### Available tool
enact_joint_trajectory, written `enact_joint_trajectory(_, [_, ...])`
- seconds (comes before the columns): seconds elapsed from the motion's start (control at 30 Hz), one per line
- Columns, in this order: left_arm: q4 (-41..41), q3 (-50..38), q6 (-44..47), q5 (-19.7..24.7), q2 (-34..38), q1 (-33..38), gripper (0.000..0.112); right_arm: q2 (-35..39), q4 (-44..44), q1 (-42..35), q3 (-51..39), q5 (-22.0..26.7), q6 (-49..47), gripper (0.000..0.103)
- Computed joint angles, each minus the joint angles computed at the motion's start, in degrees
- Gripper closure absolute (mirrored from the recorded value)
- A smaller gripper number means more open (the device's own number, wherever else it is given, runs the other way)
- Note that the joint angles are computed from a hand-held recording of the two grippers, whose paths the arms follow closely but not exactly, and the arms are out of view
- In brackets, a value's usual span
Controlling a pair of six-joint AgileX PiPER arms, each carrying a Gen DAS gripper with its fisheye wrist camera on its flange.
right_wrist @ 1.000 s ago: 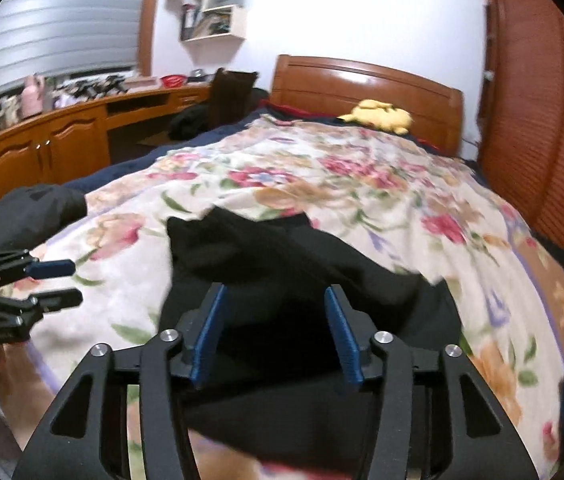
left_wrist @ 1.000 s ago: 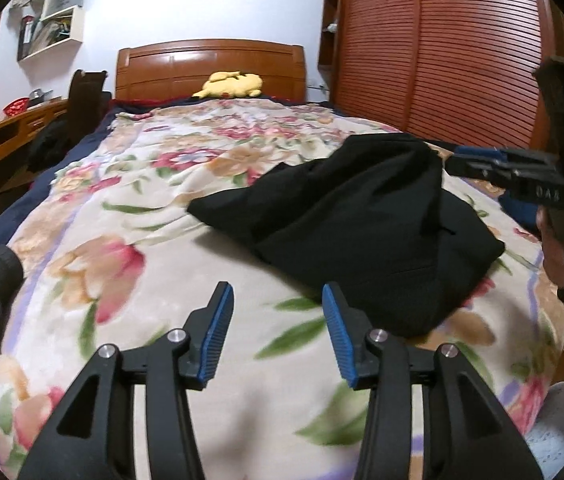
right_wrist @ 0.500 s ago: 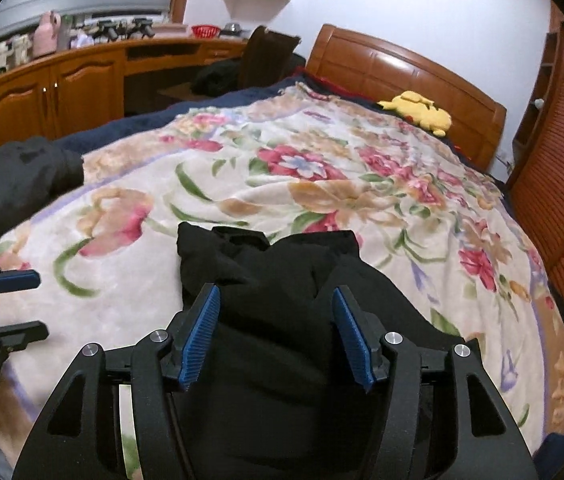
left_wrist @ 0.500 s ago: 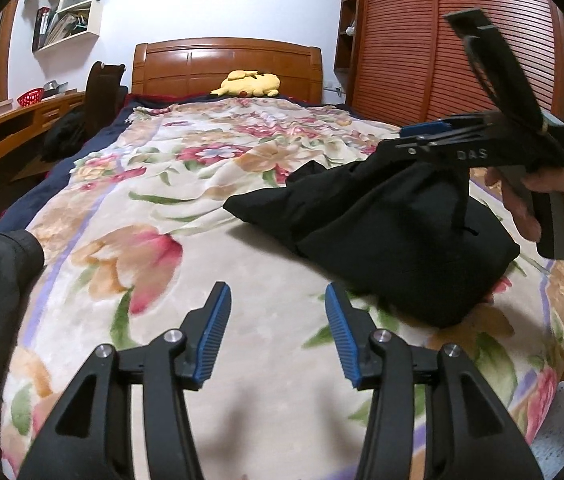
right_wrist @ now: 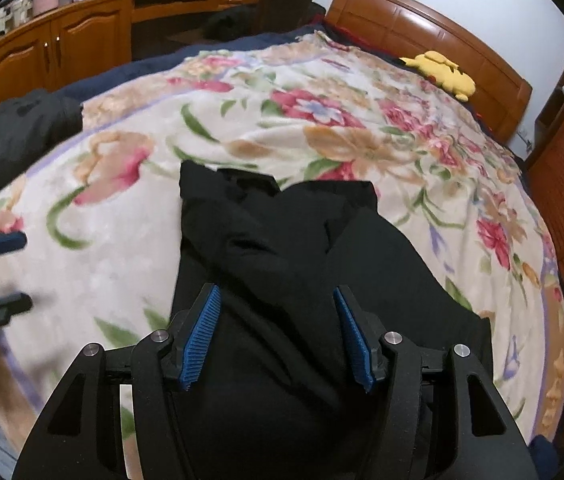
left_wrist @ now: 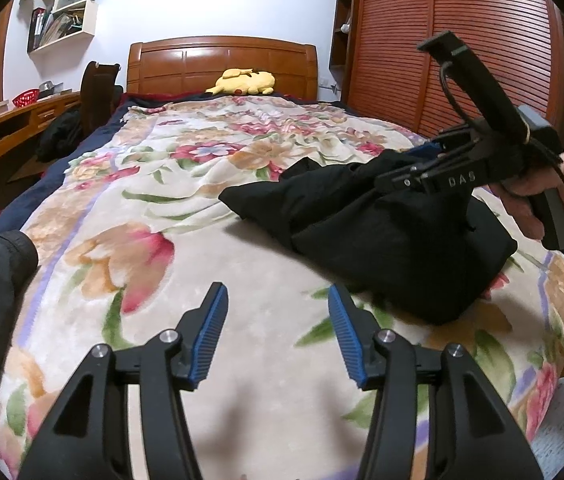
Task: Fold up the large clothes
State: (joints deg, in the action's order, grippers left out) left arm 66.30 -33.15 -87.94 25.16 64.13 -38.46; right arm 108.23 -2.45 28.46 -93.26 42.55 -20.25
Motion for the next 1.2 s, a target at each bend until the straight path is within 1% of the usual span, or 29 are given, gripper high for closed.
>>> enact_joint_trajectory(0.1, [0.4,-0.2,-0.6,0.2,0.3,-0.6,0.06,-1.1,-0.6,-0.2,2.2,-0.6,-0.6,0.067])
enact_joint_trajectory(0.13, [0.4,-0.3,-0.6,0.1,0.4,-0.7,0.06,-1.4,-0.6,-0.3,2.7,-0.8,-0.9,0.076])
enact_joint_trajectory(0.17, [0.3,-0.3,-0.4,-0.1,0.5,-0.6,0.06,-2.2,-0.8,-0.4,4.0,-1.7,-1.2,0.083])
enact_joint_trajectory(0.2, [0.3,-0.4,-0.4,-0.3,0.5,-0.7,0.06,-2.7,-0.9,-0.5,4.9,-2.3,-1.3,0.086])
enact_joint_trajectory(0.23, [0.5,-0.5,-0.6,-0.2,0.7,-0.9,0.06,-3.4,-0.9,-0.5,5.9,-3.0,-1.5,0.092])
enact_joint_trajectory(0.33, [0.9,-0.6,-1.1,0.2,1.0,-1.4,0.06,-5.9,-3.2,-0.3,9.6,-6.7,0.2,0.098])
enact_joint_trajectory(0.37, [1.0,-0.7,-1.2,0.1,1.1,-1.3,0.06,-7.4,-6.3,0.1,11.8,-9.4,3.5,0.1])
enact_joint_trajectory(0.4, [1.1,-0.8,-1.5,0.1,1.3,-1.4,0.059,-9.0,-9.9,0.3,13.9,-12.1,7.9,0.1])
enact_joint_trajectory(0.43, [1.3,-0.8,-1.7,0.0,1.4,-1.4,0.059,-10.1,-11.3,0.4,15.2,-13.9,10.0,0.101])
enact_joint_trajectory(0.5, [1.7,-1.0,-2.3,0.0,1.7,-1.7,0.059,-12.4,-10.5,-0.1,17.3,-16.2,9.9,0.102])
enact_joint_trajectory(0.53, [2.0,-1.0,-2.5,-0.1,1.9,-1.6,0.059,-13.7,-12.7,0.0,18.6,-17.4,11.8,0.102])
enact_joint_trajectory(0.67, [2.4,-1.3,-2.9,-0.1,2.5,-2.0,0.059,-16.9,-17.3,-0.4,21.9,-19.7,15.1,0.102])
enact_joint_trajectory(0.8, [2.9,-1.6,-3.5,0.0,3.1,-2.5,0.059,-20.3,-19.0,-3.0,24.7,-22.0,16.3,0.103])
enact_joint_trajectory(0.9, [2.9,-1.8,-3.5,0.1,3.5,-2.8,0.059,-22.2,-16.0,-6.6,25.7,-23.3,13.2,0.103])
enact_joint_trajectory(0.97, [3.0,-1.9,-3.5,0.1,3.7,-2.9,0.059,-23.5,-18.1,-8.9,27.6,-24.9,15.3,0.103])
enact_joint_trajectory(1.0, [3.0,-2.0,-3.5,0.0,3.7,-2.9,0.059,-23.9,-17.5,-10.7,28.2,-25.4,14.9,0.103])
enact_joint_trajectory(1.13, [3.4,-2.2,-3.8,-0.3,4.1,-2.9,0.059,-24.3,-6.9,-18.6,29.5,-26.3,4.9,0.103])
enact_joint_trajectory(1.2, [3.4,-2.5,-3.7,-0.4,4.5,-3.1,0.059,-24.6,-3.5,-22.0,30.7,-26.9,1.6,0.103])
